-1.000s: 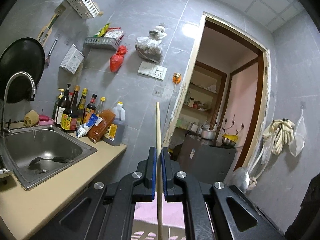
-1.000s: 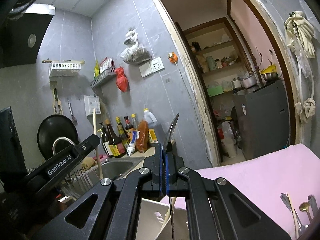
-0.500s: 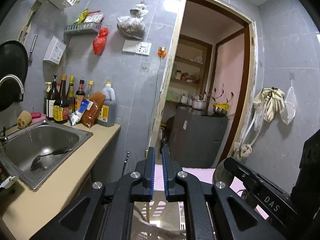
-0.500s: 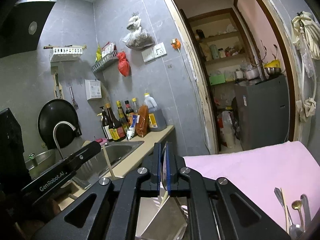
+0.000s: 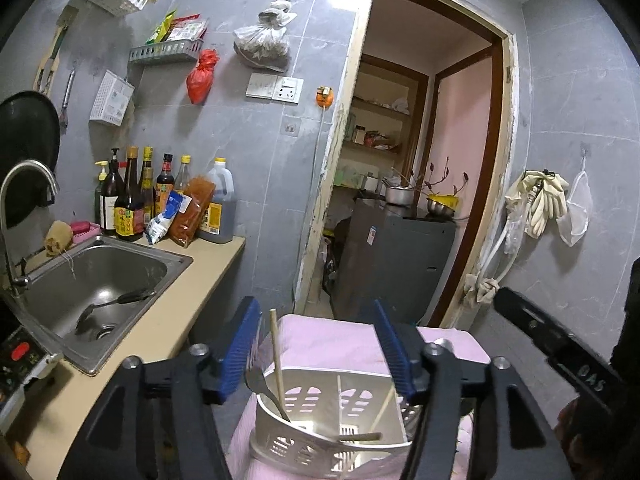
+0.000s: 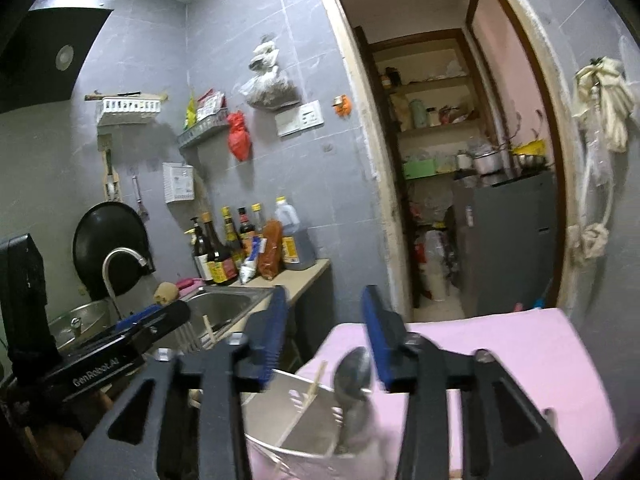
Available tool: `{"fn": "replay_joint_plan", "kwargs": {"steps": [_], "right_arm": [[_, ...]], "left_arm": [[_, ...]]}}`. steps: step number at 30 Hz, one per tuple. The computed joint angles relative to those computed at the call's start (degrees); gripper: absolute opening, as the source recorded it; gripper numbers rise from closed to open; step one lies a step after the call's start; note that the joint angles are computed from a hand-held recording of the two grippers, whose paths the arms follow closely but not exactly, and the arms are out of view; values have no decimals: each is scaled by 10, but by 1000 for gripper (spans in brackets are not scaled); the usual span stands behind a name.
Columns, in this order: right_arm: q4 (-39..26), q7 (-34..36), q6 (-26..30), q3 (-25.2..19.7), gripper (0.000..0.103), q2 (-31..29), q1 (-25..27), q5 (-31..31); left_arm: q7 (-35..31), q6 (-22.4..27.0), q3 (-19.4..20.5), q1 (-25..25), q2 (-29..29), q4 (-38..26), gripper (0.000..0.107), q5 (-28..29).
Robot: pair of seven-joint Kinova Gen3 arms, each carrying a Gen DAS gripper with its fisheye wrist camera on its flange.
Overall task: Organize utensils
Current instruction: 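Open both grippers to drop chopstick and knife into the holder, then move both grippers down to the remaining utensils on the pink cloth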
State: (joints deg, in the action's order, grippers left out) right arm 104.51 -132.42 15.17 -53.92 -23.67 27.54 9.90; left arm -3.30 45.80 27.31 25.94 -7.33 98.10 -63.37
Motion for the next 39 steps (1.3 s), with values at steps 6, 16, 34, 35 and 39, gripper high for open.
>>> {"fn": "replay_joint_plan", "kwargs": {"steps": [6,16,34,35,39], "right_arm": [[-22,11,110,86,80,-35,-73,5],[-40,24,278,177,102,-114,-129,25],[-9,99,295,303,102,-172,-132,38],[-4,105,287,313,102,-172,-135,38],[22,126,260,347,102,-172,-147,35]], "left_arm": [[-69,47,7,24,8,-54,97,55],[-41,151,50,105,40,-104,103,-24],[-21,279,10,321,185,-221,103,-169],[-25,282,5,331,194,-231,103,-172],[-48,291,-19,365,225,-267,103,-174]]}}
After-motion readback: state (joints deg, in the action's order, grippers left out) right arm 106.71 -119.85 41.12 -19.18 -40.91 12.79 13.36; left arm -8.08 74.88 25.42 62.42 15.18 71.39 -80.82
